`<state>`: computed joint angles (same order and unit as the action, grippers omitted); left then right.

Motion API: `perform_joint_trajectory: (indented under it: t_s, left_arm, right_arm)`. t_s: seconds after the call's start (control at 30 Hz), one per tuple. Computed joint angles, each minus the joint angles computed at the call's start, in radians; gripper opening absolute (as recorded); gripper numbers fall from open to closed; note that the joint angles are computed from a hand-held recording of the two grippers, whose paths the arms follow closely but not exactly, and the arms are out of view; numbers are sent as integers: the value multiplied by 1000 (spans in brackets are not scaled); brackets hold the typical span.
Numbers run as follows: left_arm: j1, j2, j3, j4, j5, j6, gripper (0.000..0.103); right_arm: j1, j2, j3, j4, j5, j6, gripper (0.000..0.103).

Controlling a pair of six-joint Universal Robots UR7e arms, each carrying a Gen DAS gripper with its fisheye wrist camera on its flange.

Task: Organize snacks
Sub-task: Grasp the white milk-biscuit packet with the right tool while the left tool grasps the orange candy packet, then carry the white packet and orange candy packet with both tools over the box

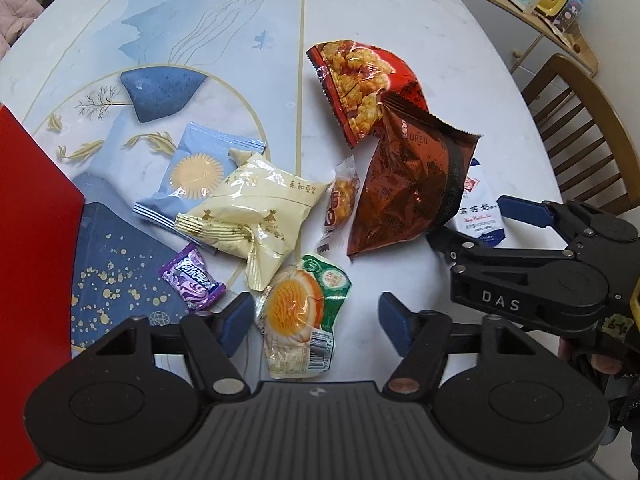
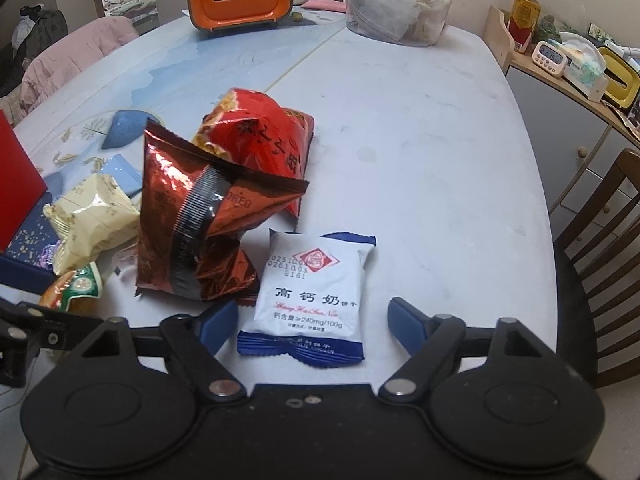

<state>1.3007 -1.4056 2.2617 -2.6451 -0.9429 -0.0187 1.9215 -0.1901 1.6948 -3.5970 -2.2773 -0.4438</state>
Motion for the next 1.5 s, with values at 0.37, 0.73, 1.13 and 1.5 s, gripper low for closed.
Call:
perform_joint_trajectory:
  t_s: [0.37,0.73,1.13,1.5]
  left_arm:
    - [-1,-15,12,10,11,-2,38]
    - [0,-72,40,48,-19,-15,37]
    - [-36,-242,66,202,-44,-36,37]
    - [-72,-444,62,367,-52,-19,37]
  right_arm:
    - [4,3,9,-36,13,7,49]
    - [45,-25,97,-64,-5,124,47]
    - [170,-74,199,-41,-29,252,47]
    - [307,-92,179,52,-25,359,47]
